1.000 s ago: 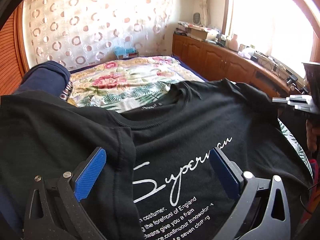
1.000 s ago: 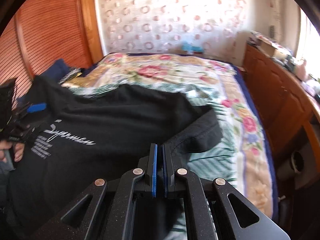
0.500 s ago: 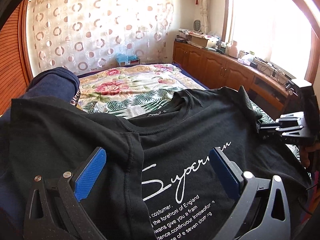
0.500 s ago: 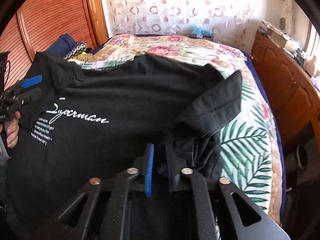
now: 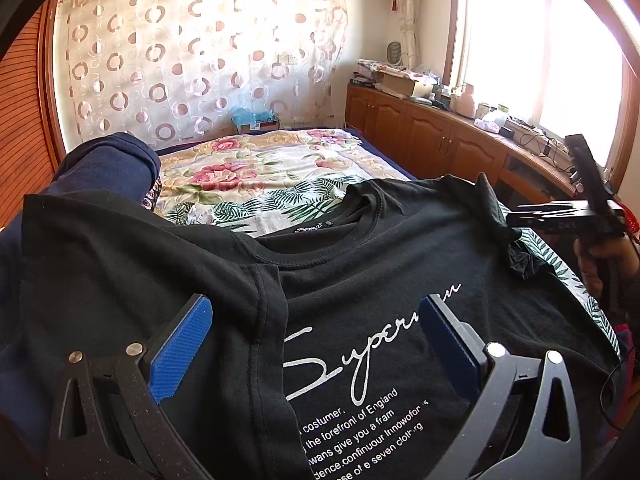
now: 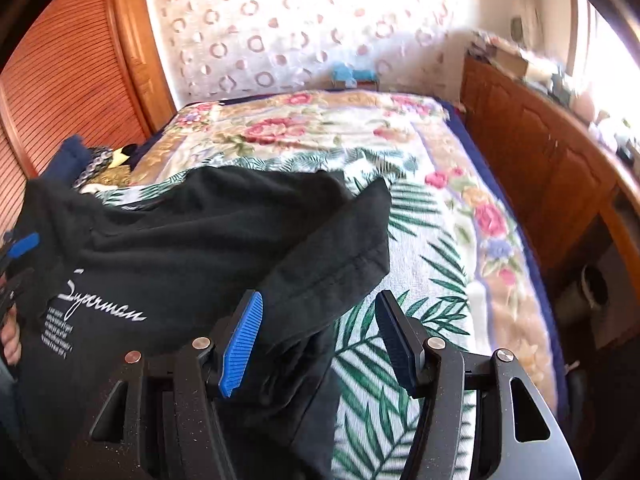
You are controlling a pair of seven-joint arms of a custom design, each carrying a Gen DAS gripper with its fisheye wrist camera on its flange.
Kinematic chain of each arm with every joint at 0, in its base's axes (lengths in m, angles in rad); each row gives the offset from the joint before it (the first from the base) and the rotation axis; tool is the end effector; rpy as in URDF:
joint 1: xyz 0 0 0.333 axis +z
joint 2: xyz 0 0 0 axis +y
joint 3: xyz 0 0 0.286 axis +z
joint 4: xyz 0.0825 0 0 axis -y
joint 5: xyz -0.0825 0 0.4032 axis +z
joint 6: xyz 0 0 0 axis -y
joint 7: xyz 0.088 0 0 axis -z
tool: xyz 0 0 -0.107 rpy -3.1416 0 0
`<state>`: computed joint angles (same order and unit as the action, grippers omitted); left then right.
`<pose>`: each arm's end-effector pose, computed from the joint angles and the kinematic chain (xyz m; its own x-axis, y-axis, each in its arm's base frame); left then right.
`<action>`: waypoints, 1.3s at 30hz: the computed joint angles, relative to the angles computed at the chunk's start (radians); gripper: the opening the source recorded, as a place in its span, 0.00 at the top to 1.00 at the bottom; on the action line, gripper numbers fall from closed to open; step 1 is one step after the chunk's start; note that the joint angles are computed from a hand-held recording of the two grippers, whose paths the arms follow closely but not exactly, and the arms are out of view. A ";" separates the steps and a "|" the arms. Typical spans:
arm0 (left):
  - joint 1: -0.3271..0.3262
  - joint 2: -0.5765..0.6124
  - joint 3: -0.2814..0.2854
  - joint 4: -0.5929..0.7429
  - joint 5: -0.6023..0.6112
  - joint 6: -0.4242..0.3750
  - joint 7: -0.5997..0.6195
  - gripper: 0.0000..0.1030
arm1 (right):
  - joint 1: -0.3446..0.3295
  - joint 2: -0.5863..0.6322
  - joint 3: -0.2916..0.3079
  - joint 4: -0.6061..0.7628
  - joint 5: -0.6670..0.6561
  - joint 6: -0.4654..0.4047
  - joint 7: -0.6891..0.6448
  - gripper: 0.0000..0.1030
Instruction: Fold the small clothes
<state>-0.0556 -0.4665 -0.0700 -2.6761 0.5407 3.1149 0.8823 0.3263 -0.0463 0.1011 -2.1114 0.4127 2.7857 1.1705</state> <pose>0.4406 -0.0999 0.4429 -0.0162 -0.9969 0.0767 -0.6172 -0.0504 -0.7852 0.5517 0.2320 0.4781 0.5042 -0.8588 -0.0904 -0.6604 -0.3160 -0.6812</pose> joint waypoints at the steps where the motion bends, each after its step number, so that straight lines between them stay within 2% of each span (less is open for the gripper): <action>1: 0.000 0.000 0.000 0.000 -0.001 -0.001 -0.001 0.00 | 0.000 0.020 -0.001 0.016 0.005 -0.004 0.006 0.41; 5: 0.000 0.003 -0.002 0.002 -0.003 -0.002 -0.001 0.00 | 0.000 0.083 -0.005 0.086 0.030 -0.036 0.028 0.41; 7: 0.000 0.004 -0.001 0.002 -0.003 -0.002 0.001 0.00 | -0.001 0.099 -0.008 0.112 0.033 -0.048 0.029 0.52; 9: 0.000 0.004 -0.001 0.002 -0.003 -0.002 0.001 0.00 | -0.005 0.090 -0.009 0.118 0.061 -0.064 -0.006 0.76; 11: 0.004 0.003 -0.005 0.002 -0.001 0.000 -0.002 0.00 | -0.002 0.069 -0.007 0.104 0.059 -0.048 -0.032 0.88; 14: -0.001 0.006 0.001 0.000 -0.004 0.005 -0.003 0.00 | 0.004 0.052 -0.001 0.092 0.092 -0.015 -0.103 0.91; 17: 0.007 0.004 -0.007 -0.001 -0.001 0.004 -0.009 0.00 | 0.013 0.015 0.002 0.062 0.141 0.014 -0.182 0.92; 25: 0.023 -0.005 -0.015 -0.010 0.012 0.017 -0.026 0.00 | 0.058 -0.032 0.008 0.037 0.301 -0.016 -0.372 0.92; 26: 0.023 -0.005 -0.015 -0.010 0.013 0.018 -0.027 0.00 | 0.064 -0.035 0.007 0.037 0.329 -0.028 -0.403 0.91; 27: 0.023 -0.003 -0.014 -0.009 0.013 0.018 -0.027 0.00 | 0.068 -0.038 0.010 0.032 0.334 -0.028 -0.416 0.83; 29: 0.022 -0.004 -0.013 -0.009 0.015 0.016 -0.027 0.00 | 0.070 -0.045 0.015 0.021 0.314 -0.009 -0.410 0.66; 31: 0.020 -0.006 -0.009 -0.011 0.015 0.015 -0.026 0.00 | 0.071 -0.056 0.012 0.009 0.316 -0.003 -0.424 0.65; 34: 0.024 -0.008 -0.012 -0.012 0.017 0.017 -0.029 0.00 | 0.063 -0.089 0.017 -0.032 0.264 0.013 -0.375 0.65; 39: 0.030 -0.008 -0.018 -0.011 0.022 0.019 -0.034 0.00 | 0.059 -0.156 0.019 -0.109 0.208 -0.034 -0.310 0.65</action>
